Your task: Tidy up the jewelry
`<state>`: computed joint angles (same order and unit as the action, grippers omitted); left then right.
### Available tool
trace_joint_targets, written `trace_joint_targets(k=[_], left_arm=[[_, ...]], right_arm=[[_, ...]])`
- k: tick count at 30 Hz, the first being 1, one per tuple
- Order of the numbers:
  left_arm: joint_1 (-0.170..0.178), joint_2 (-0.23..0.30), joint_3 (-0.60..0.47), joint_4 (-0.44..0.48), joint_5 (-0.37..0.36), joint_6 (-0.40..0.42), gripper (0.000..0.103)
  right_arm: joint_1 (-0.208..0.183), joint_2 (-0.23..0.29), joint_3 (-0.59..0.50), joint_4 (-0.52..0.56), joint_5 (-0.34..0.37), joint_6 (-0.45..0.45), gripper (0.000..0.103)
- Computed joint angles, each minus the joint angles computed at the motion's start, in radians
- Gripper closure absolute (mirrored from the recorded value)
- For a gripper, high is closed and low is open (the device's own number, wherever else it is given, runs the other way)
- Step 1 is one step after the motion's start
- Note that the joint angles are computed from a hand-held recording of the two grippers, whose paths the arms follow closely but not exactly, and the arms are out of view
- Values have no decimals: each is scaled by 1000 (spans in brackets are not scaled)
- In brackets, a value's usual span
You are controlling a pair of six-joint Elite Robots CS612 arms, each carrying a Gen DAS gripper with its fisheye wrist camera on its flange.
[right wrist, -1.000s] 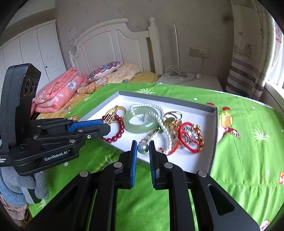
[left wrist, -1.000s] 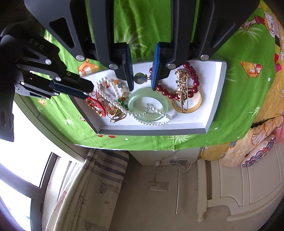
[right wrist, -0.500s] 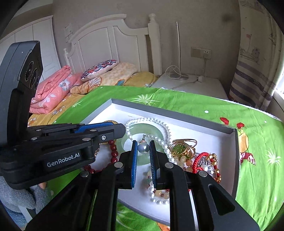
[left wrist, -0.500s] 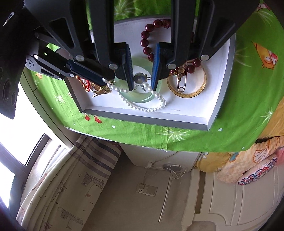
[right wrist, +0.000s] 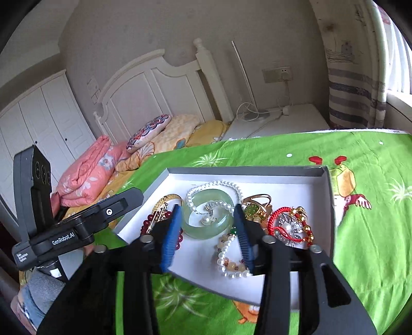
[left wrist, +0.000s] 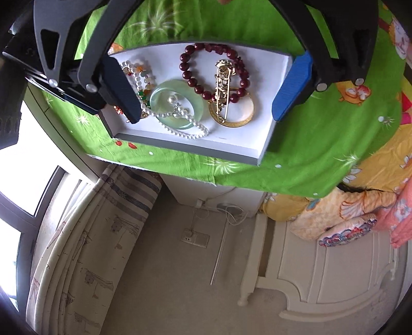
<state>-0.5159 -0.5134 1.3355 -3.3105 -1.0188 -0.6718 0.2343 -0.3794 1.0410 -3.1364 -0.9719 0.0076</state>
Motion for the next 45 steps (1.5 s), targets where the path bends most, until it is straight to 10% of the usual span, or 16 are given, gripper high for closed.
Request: trace_joint_targets(k=[9,22,45], left_arm=[[-81,-11,44,-37,329,91,2],[-80,8,43,7,293,83,2],[-81,6,47,-4,287,86,2]], right_arm=[[27,-62,197,-413,-292,111,16],[53,-42,154,-253,-509,102,16],[59,-41,166,-317,-505,82,16]])
